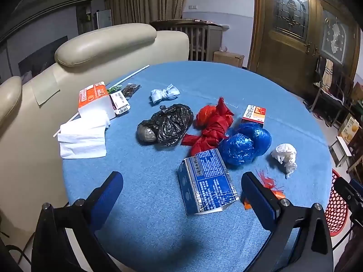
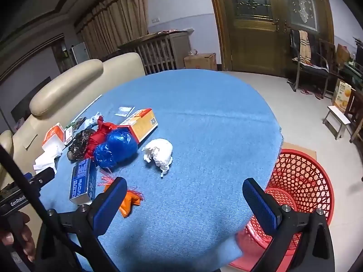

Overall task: Collect trash
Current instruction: 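Reach the right tool toward the white crumpled tissue on the table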

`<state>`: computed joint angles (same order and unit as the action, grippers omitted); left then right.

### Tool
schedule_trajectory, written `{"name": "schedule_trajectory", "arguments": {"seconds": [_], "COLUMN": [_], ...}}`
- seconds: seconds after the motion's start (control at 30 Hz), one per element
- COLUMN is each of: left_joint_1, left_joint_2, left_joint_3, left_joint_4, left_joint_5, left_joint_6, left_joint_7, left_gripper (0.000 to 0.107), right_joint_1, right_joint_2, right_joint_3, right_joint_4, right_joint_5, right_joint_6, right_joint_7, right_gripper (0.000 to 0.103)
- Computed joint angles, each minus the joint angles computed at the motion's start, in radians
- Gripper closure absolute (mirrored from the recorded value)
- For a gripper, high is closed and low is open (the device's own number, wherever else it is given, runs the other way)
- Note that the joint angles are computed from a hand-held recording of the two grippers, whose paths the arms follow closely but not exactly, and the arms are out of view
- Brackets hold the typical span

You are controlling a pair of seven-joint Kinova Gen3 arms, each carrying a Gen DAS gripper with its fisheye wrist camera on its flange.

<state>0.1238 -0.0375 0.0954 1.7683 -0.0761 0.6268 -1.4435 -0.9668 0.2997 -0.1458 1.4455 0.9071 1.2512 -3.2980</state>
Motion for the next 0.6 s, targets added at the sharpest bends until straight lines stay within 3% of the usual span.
{"name": "schedule_trajectory", "arguments": {"seconds": [0.37,0.6], "left_joint_1": [0.017,0.014], "left_joint_2": [0.005,-0.003], "left_joint_3": [0.015,0.007], "left_joint_4": [-0.011,0.008], "left_joint_5": [-0.043,-0.023], "left_joint_6": [0.020,0.007], "left_joint_7": [0.069,0.035], "left_gripper": [0.004,0.004], "right_joint_1": [-0.032,-0.033], "right_joint_2": [0.020,0.019], "right_joint_3": [0.005,0.007], "right_joint_4": [-0.043,-0.042], "right_joint_5": [0.014,0.005], "right_joint_6": [0.031,0.027], "right_joint_7": [0.023,0.019], "right_gripper": [0.000,0.000]}}
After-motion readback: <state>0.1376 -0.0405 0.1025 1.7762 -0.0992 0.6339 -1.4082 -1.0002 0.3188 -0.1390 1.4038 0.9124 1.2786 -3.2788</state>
